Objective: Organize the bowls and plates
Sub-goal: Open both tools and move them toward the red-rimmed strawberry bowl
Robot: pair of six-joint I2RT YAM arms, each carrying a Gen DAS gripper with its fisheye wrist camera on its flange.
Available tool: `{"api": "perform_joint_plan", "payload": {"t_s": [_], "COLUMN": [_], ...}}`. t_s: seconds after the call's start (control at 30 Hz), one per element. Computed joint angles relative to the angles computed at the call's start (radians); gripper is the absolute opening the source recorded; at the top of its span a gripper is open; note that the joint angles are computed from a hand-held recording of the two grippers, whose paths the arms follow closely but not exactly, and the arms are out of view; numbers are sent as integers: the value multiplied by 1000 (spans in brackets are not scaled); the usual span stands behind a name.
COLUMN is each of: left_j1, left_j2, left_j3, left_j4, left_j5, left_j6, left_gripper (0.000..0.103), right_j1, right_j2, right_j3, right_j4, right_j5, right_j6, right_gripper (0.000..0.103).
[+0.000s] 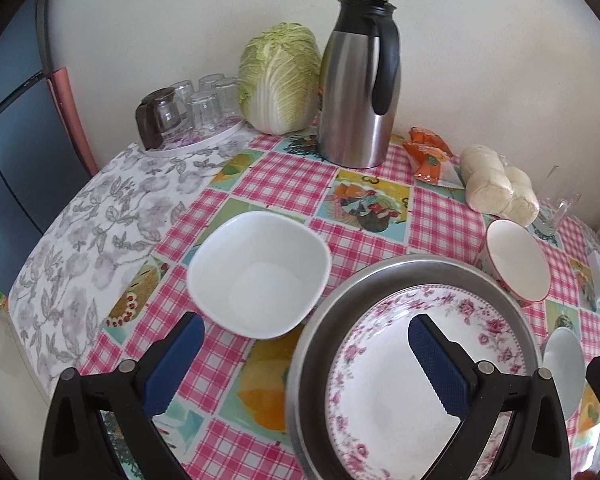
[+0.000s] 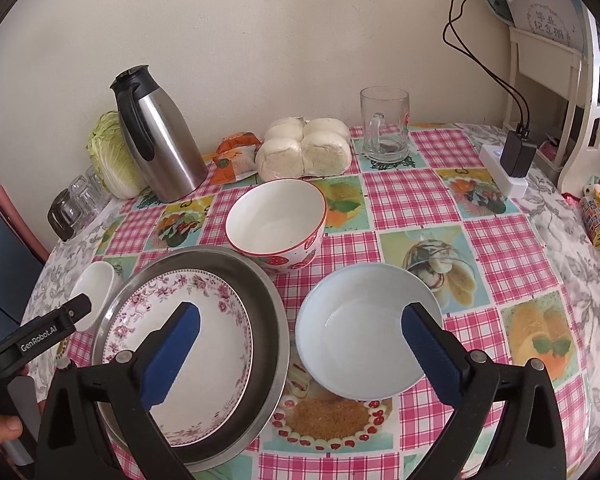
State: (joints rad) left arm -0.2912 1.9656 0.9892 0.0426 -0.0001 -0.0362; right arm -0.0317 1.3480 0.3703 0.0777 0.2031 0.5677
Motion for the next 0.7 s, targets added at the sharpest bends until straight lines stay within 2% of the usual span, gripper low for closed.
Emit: {"api": "perform_joint_plan", "payload": {"t_s": [0.33, 0.57, 0.7], "left_j1": [-47, -83, -111], "left_j2": [17, 22, 39], "left_j3": [31, 69, 137], "left_j4": [30, 35, -15], "left_j5": [5, -7, 3], "left_j6": [-23, -55, -27], "left_gripper": [103, 103, 103], "right_j1": [-143, -252, -299], "right_j2": [79, 86, 88], "right_j3": [64, 127, 175], "right_j4": [-51, -128, -177], "right_j5": [-122, -140, -144], "right_j6": [-65, -167, -223], "right_gripper": [101, 101, 101]}}
